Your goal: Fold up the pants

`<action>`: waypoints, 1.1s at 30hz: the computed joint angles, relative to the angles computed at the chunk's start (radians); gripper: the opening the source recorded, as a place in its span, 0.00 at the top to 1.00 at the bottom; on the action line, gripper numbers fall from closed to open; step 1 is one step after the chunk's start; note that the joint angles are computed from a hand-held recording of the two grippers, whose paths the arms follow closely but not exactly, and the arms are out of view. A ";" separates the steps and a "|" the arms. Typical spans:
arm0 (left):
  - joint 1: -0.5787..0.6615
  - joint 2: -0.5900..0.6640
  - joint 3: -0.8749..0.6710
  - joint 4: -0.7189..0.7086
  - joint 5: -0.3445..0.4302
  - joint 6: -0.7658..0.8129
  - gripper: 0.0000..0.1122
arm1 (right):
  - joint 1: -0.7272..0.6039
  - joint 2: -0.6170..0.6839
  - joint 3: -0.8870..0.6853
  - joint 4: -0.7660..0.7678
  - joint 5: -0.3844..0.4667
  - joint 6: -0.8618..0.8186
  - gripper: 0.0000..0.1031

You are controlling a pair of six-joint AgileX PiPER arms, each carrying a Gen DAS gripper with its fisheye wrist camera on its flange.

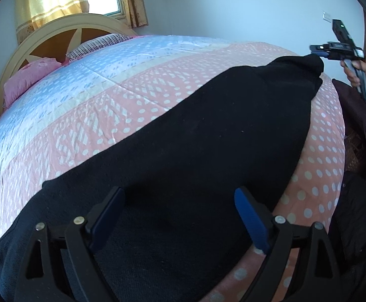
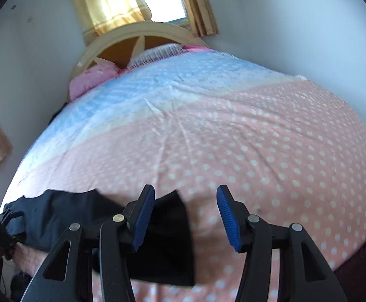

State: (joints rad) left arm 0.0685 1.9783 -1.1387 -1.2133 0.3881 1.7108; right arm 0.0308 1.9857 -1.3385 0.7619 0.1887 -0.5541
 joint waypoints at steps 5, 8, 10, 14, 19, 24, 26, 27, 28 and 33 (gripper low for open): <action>-0.009 0.001 0.006 -0.016 -0.015 0.011 0.17 | -0.040 0.119 -0.181 0.051 0.228 -0.110 0.49; -0.007 0.007 -0.004 0.010 -0.006 -0.020 0.16 | -0.005 0.139 -0.189 0.009 0.224 -0.143 0.50; -0.006 0.016 -0.018 0.034 0.001 -0.050 0.16 | 0.031 0.152 -0.192 -0.128 0.186 -0.047 0.78; -0.011 0.017 -0.022 0.045 -0.005 -0.065 0.15 | 0.054 0.151 -0.179 -0.278 0.130 0.112 0.94; -0.016 0.020 -0.024 0.046 -0.014 -0.068 0.14 | 0.050 0.186 -0.258 -0.616 0.126 0.561 0.95; -0.011 0.019 -0.019 0.033 -0.011 -0.051 0.14 | 0.055 0.256 -0.345 -0.807 0.169 0.846 0.95; -0.012 0.017 -0.013 0.018 -0.018 -0.034 0.14 | 0.064 0.231 -0.314 -0.814 0.143 0.847 0.93; -0.011 0.015 -0.011 0.014 -0.018 -0.028 0.14 | 0.077 0.212 -0.284 -0.841 0.114 0.867 0.84; -0.009 0.015 -0.010 0.013 -0.016 -0.026 0.14 | 0.086 0.187 -0.250 -0.908 0.091 0.922 0.65; -0.004 0.015 -0.006 -0.005 -0.010 -0.006 0.14 | 0.123 -0.073 0.091 -1.408 -0.113 1.311 0.53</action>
State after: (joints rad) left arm 0.0647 1.9932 -1.1448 -1.2179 0.3778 1.7053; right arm 0.1534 1.9125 -1.2475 -0.6464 0.0755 0.7564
